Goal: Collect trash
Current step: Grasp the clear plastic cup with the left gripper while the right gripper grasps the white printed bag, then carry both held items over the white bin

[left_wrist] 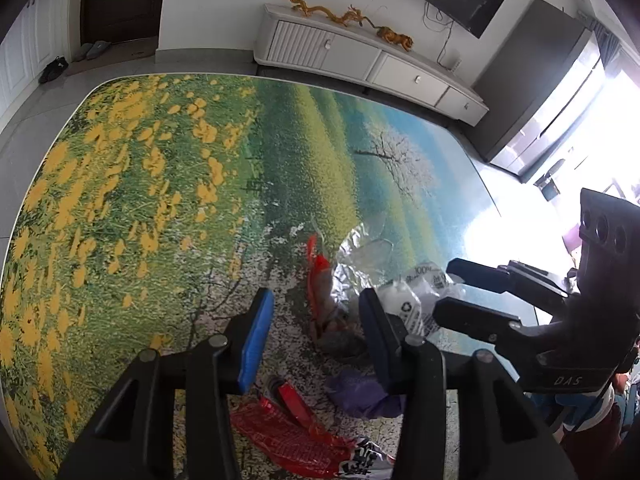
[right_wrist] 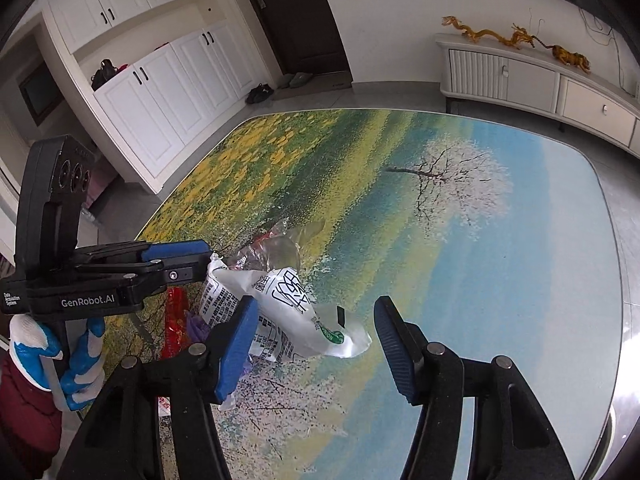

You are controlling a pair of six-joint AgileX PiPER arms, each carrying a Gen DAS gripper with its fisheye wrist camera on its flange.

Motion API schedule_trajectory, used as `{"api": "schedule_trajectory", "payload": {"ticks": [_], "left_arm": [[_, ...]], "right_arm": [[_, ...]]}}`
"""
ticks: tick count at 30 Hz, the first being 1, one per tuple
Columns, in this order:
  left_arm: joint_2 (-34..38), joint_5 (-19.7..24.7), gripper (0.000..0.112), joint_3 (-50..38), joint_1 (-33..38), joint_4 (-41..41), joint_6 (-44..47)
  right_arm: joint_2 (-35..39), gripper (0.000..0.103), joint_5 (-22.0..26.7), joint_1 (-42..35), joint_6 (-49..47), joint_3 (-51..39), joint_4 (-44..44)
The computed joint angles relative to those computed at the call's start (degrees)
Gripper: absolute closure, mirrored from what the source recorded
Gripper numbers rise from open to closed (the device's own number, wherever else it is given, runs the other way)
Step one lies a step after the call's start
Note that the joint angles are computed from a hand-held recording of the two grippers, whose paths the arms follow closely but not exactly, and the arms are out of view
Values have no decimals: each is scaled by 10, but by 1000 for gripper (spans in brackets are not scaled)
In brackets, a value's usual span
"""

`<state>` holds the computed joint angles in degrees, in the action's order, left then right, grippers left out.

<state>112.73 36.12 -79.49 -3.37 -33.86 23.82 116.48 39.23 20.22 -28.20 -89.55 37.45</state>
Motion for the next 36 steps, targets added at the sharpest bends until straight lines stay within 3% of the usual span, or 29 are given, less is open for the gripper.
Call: {"api": "schedule_trajectory", "payload": {"ticks": [7,12,26,36], "left_arm": [[24,13,90,-27,-19,24,-21],[18,-2,98,-22,-27,33,-36],[-117,-56,99,68,-32,-17,-27],[-201,-89,99,99,-119,19,-85]], "right_arm": [[5,70,16,-22,-78,27,74],[-22,76,2,-33,-99,65,96],[-208,79,-66,-98,-194,256,242],[-378,79,-79,-185,-220,393,300]]}}
